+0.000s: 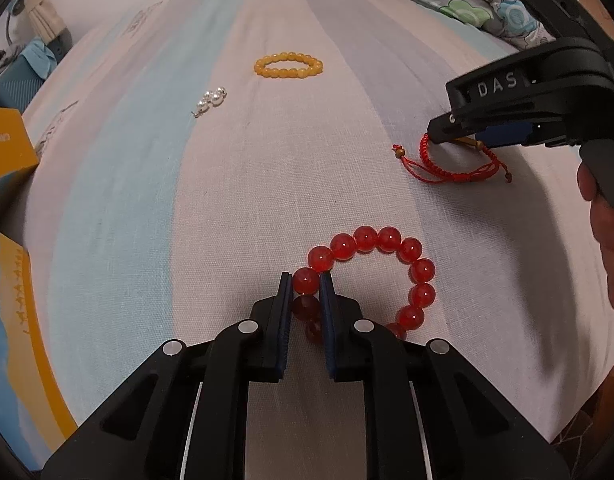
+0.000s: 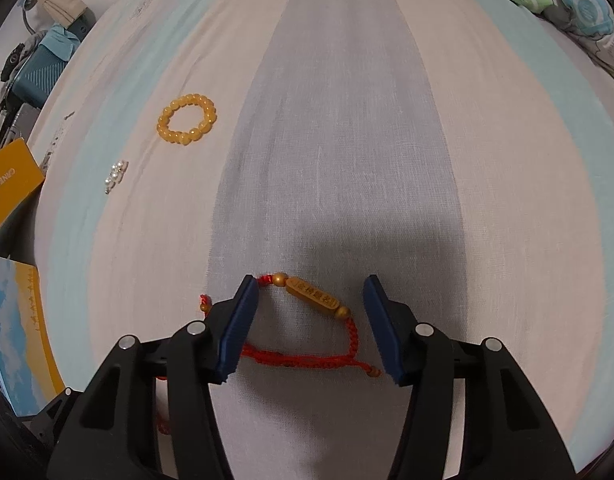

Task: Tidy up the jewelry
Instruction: 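Grasp the red bead bracelet with the left tool while the right tool grasps the red cord bracelet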

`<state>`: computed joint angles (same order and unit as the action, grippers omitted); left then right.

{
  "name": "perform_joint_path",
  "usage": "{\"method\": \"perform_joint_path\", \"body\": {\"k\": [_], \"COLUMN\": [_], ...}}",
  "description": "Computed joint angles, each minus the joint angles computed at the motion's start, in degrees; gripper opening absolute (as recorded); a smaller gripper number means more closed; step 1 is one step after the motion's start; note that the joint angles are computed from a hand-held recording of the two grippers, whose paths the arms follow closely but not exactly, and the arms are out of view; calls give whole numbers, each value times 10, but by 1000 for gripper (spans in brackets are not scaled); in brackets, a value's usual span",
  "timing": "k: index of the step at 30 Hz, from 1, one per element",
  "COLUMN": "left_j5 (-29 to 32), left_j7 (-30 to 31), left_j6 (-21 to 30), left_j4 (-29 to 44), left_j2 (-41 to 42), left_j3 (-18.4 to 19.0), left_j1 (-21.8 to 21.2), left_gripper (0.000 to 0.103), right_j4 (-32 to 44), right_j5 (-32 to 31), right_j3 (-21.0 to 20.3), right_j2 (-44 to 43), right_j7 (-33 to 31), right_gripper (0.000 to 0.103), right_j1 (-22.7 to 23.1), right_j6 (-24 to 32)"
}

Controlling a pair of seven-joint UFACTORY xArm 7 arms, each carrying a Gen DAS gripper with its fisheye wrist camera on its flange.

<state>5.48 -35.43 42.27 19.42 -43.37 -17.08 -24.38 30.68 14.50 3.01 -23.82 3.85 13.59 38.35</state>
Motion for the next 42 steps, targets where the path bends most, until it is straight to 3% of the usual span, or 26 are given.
{"method": "perform_joint_path", "body": {"k": [10, 15, 19, 23, 42], "left_j5": [-1, -4, -8, -12, -45], "left_j7": [3, 5, 10, 14, 41], "left_j6": [-1, 0, 0, 0, 38], "left_j4": [-4, -7, -9, -12, -1], "left_j2": [-5, -10, -17, -22, -80], "left_j3": [2, 4, 8, 10, 14], "left_j1": [-3, -5, -6, -7, -20], "left_gripper": [13, 13, 13, 13, 13], "right_j4": [2, -17, -17, -29, -74], "right_j5": [-13, -26, -23, -23, -30], "right_j3": [13, 9, 9, 9, -7], "right_j2": [17, -4, 0, -10, -115], "right_j7": [31, 34, 41, 47, 38], "right_gripper": [52, 32, 25, 8, 7], "right_j1": [6, -2, 1, 2, 11], "right_j6": [-19, -20, -28, -40, -39]}}
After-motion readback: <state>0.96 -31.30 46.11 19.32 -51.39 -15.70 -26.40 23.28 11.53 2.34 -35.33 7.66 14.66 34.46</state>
